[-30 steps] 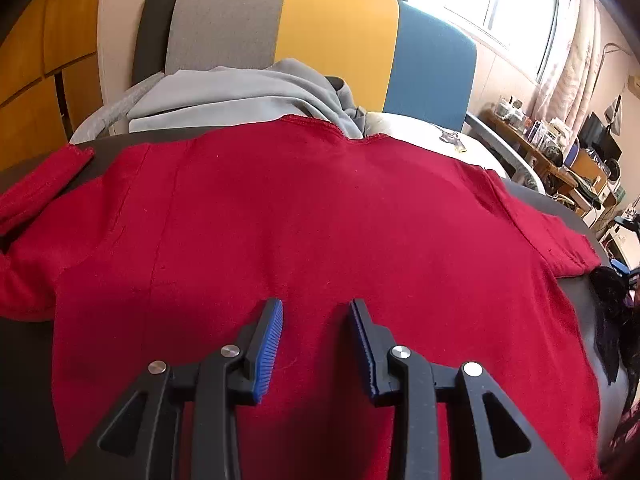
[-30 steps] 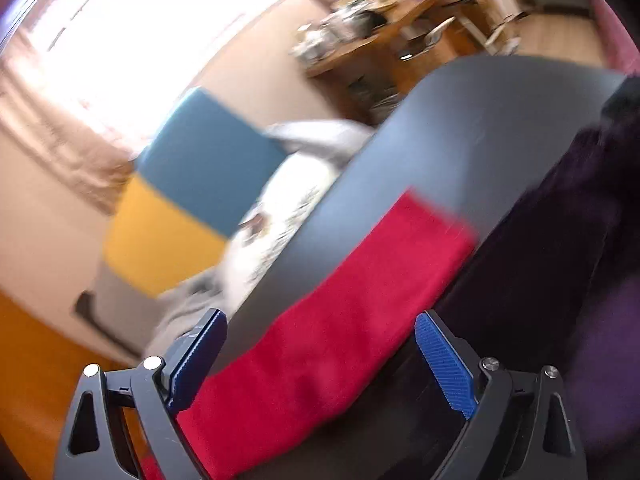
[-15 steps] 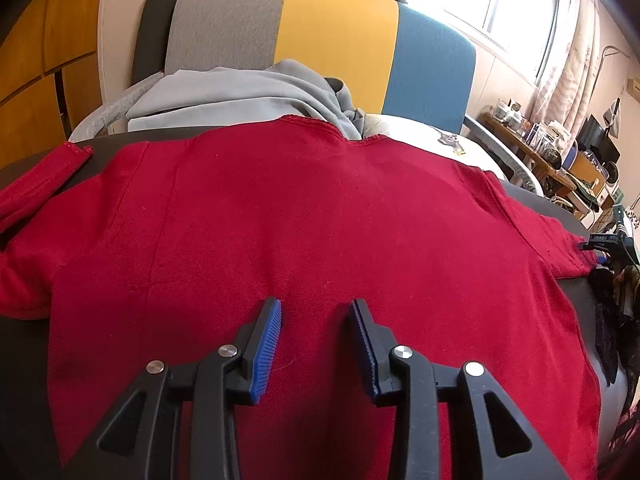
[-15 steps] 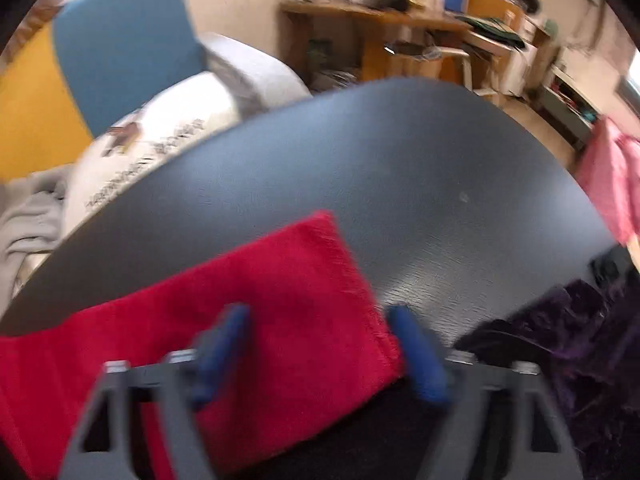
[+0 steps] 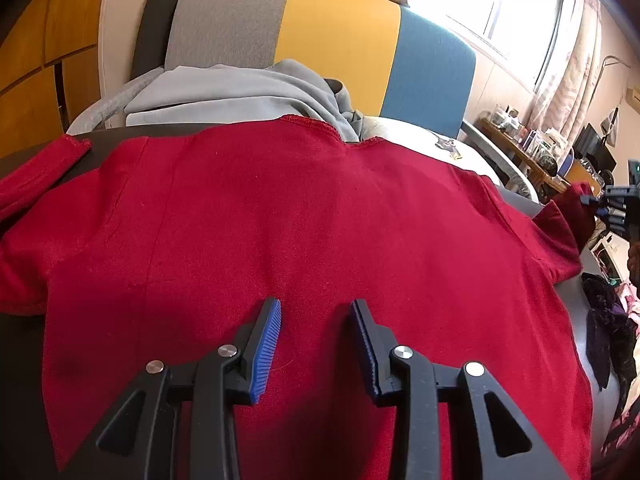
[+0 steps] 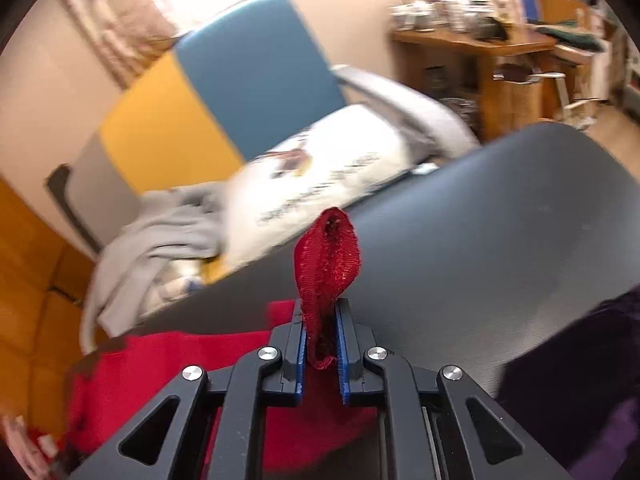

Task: Fold clothes

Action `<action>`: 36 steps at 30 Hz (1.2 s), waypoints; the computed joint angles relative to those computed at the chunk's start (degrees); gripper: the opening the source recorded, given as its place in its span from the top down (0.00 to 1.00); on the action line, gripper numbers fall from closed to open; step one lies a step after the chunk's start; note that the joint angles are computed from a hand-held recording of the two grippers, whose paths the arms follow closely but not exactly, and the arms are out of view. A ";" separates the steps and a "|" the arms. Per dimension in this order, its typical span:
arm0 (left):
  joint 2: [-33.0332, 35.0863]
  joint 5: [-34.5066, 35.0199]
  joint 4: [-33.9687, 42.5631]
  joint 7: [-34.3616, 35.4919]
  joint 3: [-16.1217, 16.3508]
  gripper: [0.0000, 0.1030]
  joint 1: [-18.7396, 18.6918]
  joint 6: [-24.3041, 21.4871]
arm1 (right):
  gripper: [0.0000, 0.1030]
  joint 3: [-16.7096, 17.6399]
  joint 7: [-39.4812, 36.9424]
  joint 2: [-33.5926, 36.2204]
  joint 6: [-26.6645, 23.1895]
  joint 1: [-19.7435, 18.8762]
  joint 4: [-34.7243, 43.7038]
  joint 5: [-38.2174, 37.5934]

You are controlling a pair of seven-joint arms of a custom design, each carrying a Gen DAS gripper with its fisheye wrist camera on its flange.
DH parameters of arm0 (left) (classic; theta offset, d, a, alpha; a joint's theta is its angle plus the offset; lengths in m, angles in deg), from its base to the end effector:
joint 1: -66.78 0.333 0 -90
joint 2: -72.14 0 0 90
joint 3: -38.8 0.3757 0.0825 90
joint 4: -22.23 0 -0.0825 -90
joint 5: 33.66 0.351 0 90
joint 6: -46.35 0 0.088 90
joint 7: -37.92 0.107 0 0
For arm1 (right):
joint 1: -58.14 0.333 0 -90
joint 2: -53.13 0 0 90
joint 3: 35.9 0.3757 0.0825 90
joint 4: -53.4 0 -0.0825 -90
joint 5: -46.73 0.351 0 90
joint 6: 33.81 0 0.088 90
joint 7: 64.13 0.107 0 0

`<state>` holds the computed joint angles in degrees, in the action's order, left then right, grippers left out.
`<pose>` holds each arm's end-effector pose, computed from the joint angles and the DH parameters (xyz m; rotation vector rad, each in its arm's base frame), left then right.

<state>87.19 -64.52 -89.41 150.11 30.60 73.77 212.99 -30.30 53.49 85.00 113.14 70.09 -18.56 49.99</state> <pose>0.6391 0.0270 0.4988 -1.9467 1.7760 -0.9027 0.7375 0.2067 0.5880 -1.4741 1.8905 -0.2563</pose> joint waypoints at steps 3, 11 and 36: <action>0.04 -0.14 0.07 0.11 -0.09 0.65 0.10 -0.06 | 0.88 1.50 -0.37 2.19 -0.91 1.49 4.05 0.62; 0.15 1.96 1.32 -1.74 0.66 0.65 -0.17 -2.30 | 0.89 8.11 -4.75 7.33 1.75 7.13 11.07 6.97; 13.49 -20.71 26.23 -9.69 -3.46 0.59 4.69 -36.53 | 0.32 49.08 -26.45 4.25 42.33 -15.94 -33.50 19.38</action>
<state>100.68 -85.23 -63.17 140.42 27.13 78.46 176.46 18.78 27.04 89.25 155.47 54.16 -52.06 69.37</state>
